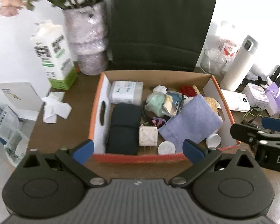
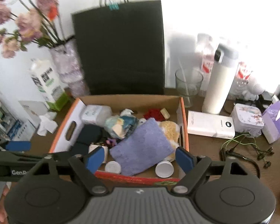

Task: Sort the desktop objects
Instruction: 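Withdraw both grippers from the box back over the table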

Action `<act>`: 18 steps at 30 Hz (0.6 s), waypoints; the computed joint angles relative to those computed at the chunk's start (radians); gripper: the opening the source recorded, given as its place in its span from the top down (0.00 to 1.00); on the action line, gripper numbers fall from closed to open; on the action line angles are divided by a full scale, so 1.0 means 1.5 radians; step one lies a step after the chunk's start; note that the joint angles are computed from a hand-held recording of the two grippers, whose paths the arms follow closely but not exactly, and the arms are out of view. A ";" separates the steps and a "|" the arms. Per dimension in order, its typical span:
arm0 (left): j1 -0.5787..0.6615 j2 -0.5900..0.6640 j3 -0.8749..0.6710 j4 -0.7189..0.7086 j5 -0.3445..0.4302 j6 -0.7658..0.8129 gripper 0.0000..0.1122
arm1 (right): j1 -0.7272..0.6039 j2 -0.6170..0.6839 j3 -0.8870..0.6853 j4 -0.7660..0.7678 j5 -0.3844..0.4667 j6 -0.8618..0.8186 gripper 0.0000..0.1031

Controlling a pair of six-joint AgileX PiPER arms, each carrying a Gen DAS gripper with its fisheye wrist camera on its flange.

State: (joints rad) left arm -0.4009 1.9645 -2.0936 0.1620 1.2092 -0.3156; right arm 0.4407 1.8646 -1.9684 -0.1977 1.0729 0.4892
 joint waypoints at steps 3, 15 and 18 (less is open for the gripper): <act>-0.031 -0.117 0.192 0.070 -0.116 -0.073 0.08 | 0.039 -0.088 0.140 -0.050 -0.086 0.054 0.18; -0.241 -0.474 0.854 0.536 -0.347 -0.646 0.08 | 0.338 -0.407 0.734 -0.568 -0.237 0.681 0.11; -0.346 -0.560 0.991 0.647 -0.311 -0.822 0.08 | 0.497 -0.435 0.852 -0.663 -0.127 0.881 0.11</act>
